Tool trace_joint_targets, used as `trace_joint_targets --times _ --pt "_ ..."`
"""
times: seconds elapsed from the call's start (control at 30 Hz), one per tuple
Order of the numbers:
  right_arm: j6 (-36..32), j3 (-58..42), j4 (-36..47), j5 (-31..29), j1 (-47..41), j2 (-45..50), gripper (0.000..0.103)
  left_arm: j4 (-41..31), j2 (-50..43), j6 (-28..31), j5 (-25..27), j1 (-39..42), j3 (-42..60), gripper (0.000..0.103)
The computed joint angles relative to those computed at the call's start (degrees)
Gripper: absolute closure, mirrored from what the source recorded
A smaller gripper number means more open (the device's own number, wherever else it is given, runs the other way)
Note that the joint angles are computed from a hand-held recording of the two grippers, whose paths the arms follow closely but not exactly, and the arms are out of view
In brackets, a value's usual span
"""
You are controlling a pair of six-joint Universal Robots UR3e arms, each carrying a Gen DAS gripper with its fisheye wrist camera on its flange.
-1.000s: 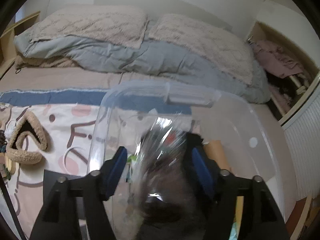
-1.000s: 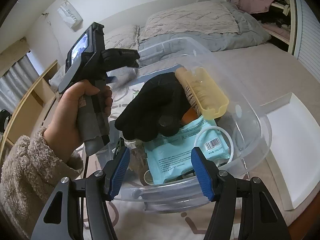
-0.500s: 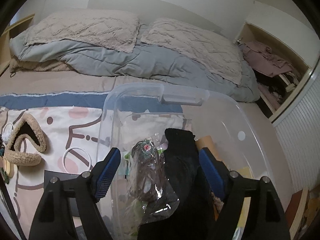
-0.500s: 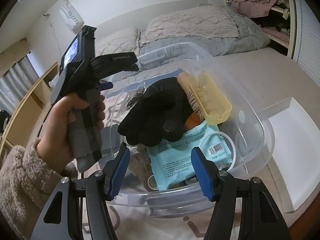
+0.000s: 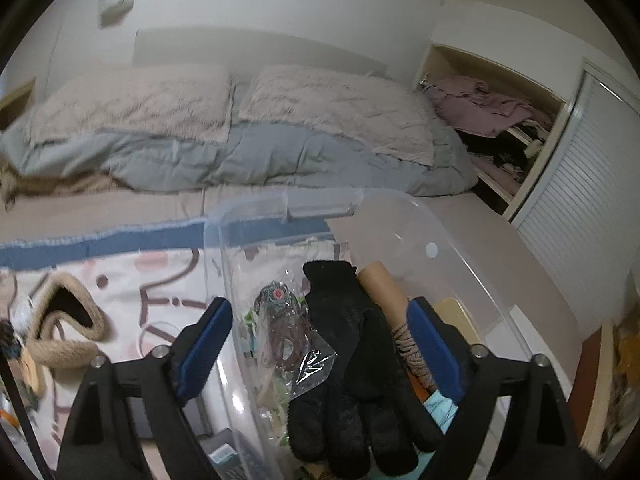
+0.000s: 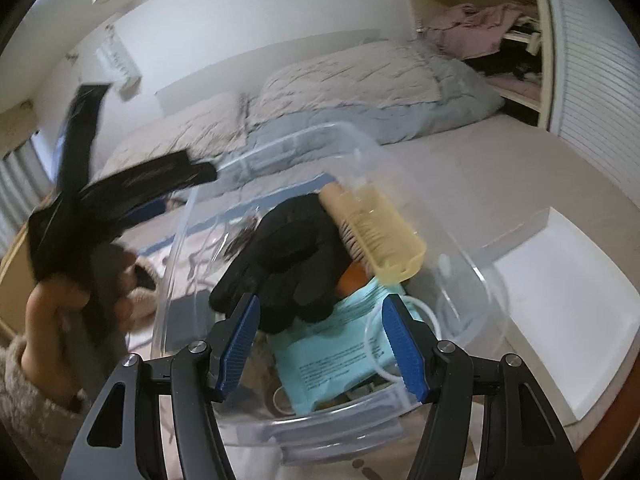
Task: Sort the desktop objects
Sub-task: 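Lift both tools out of the bin and back toward the scattered items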
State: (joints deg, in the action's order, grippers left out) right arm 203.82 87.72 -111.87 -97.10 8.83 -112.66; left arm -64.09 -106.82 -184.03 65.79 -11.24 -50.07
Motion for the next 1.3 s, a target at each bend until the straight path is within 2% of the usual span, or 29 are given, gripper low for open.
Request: trace_joint_targets --times 0.13,0.2,0.37,0.4,0.47,0.57,0.63,0.87,1.3 --pt "1.58 0.27 -1.25 -2.75 0.08 -0.35 0.039 2.24 4.27 3.74 -0.97 0.94 -4.82 0.012" --pt "2.05 0.62 -2.17 -4.94 0.83 -0.12 0.039 2.85 6.14 5.17 -1.67 1.46 -7.00 0.007" --pt "2.23 1.68 -2.65 -6.91 1.08 0.11 0.037 2.96 10.97 8.84 -3.65 3.07 -12.08 0.006" --pt "2.44 1.73 -2.80 -7.66 1.45 0.25 0.034 3.11 12.25 9.87 -3.85 3.47 -13.57 0.006" --pt "2.98 1.92 -3.74 -9.12 2.42 0.25 0.014 2.89 14.14 12.14 -5.09 4.52 -15.81 0.005" --pt "3.78 2.39 -5.57 -10.58 3.17 -0.09 0.009 3.71 16.90 14.18 -5.88 5.80 -19.51 0.000" --pt "3.97 2.51 -6.26 -10.26 2.98 -0.19 0.000 4.49 18.51 15.33 -6.06 6.60 -21.94 0.000" --pt "4.37 1.31 -7.54 -16.84 8.31 2.79 0.000 3.02 21.98 18.48 -6.35 9.71 -25.48 0.000" --pt "3.33 0.60 -11.15 -19.48 11.85 5.91 0.000 0.64 27.87 24.15 -11.90 22.05 -31.92 0.000"
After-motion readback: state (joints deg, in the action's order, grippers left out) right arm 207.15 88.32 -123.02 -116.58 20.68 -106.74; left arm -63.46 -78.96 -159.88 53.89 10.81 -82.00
